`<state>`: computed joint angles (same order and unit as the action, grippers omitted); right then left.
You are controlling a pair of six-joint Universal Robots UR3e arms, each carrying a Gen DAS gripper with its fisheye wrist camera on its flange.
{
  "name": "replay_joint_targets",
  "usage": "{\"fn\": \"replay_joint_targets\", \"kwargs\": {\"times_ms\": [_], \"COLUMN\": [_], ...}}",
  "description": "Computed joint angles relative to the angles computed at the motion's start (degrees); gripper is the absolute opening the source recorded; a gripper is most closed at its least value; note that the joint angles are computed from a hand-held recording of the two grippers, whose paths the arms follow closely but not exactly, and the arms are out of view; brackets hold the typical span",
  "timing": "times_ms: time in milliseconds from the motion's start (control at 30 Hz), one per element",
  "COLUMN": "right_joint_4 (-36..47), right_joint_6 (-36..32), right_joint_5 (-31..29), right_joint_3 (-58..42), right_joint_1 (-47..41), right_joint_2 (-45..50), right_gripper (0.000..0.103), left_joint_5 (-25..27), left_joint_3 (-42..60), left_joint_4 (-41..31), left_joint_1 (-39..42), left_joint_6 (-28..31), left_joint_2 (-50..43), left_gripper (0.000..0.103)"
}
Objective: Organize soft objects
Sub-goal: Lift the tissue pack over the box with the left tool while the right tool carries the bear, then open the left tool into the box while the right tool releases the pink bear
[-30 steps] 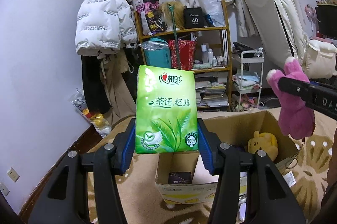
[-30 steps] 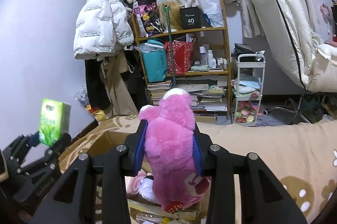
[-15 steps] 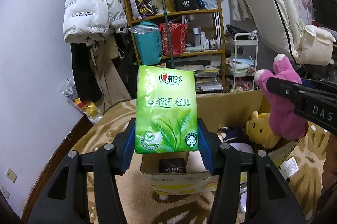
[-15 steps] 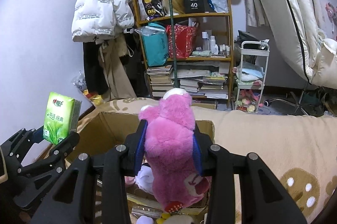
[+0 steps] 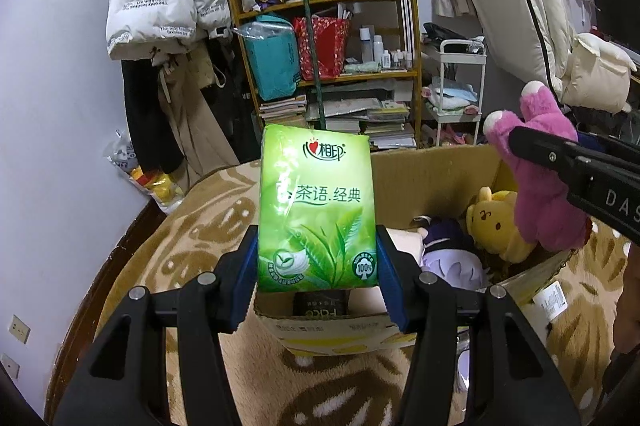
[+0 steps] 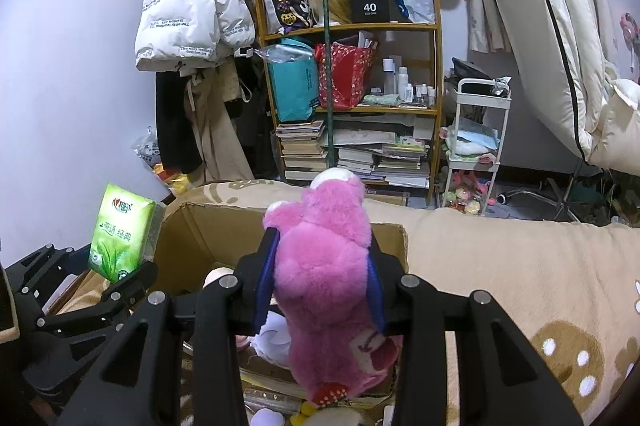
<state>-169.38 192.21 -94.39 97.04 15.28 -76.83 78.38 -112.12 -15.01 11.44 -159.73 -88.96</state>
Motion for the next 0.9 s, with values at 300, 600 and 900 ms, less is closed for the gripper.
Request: {"fn": "replay_joint_targets", "kwargs": {"times_ms": [300,600,900], "right_joint_4": [0.5,1.4,2.5], "right_joint_6": [-0.5,-0.6,-1.2], "right_joint_5": [0.9,1.5,1.9], "right_joint_3": [-0.1,-0.3,2.6], "right_joint_1": [-0.2,-0.7,-1.1], "right_joint_2": [0.2,0.4,-2.8], "right_gripper": [0.045,0.049,0.066], "left_joint_5": [0.9,1.3,3.1], "left_joint_3": [-0.6,-0.7,-1.3], "left_joint_4": [1.4,0.6,0.9], "left_joint_1": [-0.8,-0.2,-0.3], "left_joint_6": [0.6,0.5,0.3], "left_joint_2": [-0.5,0.0,0.9], "left_gripper": [0.054,0.066,0.089]}}
